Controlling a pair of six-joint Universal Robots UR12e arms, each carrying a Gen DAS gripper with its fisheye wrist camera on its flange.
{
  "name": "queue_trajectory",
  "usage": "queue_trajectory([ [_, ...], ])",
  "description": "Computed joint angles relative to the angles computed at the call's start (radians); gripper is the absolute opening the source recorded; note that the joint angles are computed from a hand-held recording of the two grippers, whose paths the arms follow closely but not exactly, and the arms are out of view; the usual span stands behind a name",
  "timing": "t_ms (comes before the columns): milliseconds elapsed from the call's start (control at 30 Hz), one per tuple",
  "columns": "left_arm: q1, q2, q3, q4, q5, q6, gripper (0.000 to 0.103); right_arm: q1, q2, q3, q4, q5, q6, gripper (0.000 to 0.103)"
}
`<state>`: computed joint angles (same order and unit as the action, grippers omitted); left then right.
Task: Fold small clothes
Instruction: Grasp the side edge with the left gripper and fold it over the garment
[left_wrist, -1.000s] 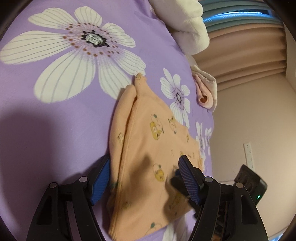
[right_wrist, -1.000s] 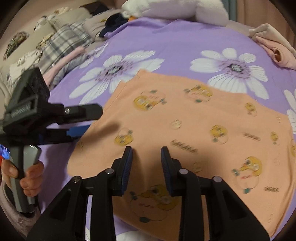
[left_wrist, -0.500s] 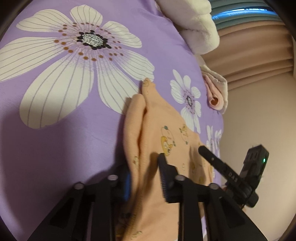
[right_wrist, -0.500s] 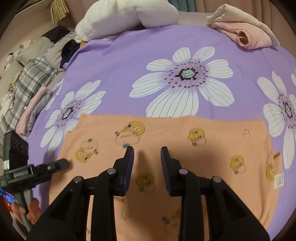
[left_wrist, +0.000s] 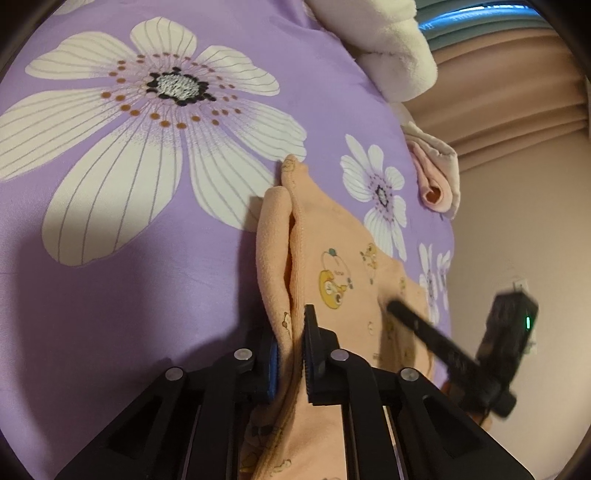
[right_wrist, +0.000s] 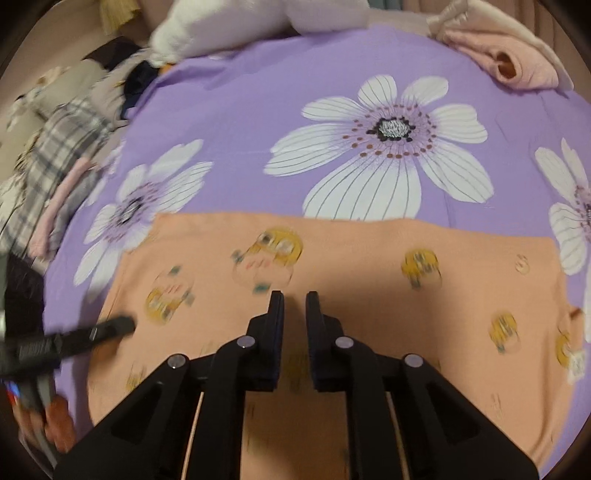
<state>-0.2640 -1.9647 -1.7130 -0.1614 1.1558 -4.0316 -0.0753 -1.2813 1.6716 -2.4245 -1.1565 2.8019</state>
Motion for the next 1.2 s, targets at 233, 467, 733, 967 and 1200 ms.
queue_trajectory([
  [233,-0.017,0.014,0.022,-0.023,0.039,0.022,0.005,-0.047,-0.092,0.114,0.01,0.059,-0.093,0.014],
  [467,-0.048,0.017,0.075,-0.091,0.093,0.064,0.005,-0.042,-0.121,0.168,0.019,0.027,-0.162,0.013],
  [733,-0.096,0.007,0.16,-0.164,0.154,0.137,0.005,-0.121,-0.132,0.162,0.046,0.189,-0.054,0.014],
  [967,-0.141,-0.027,0.26,-0.241,0.178,0.215,0.005,-0.2,-0.138,0.171,0.055,0.315,0.02,0.015],
  [1200,-0.188,-0.086,0.373,-0.336,0.187,0.28,0.005,-0.249,-0.129,0.176,0.036,0.395,0.089,0.015],
])
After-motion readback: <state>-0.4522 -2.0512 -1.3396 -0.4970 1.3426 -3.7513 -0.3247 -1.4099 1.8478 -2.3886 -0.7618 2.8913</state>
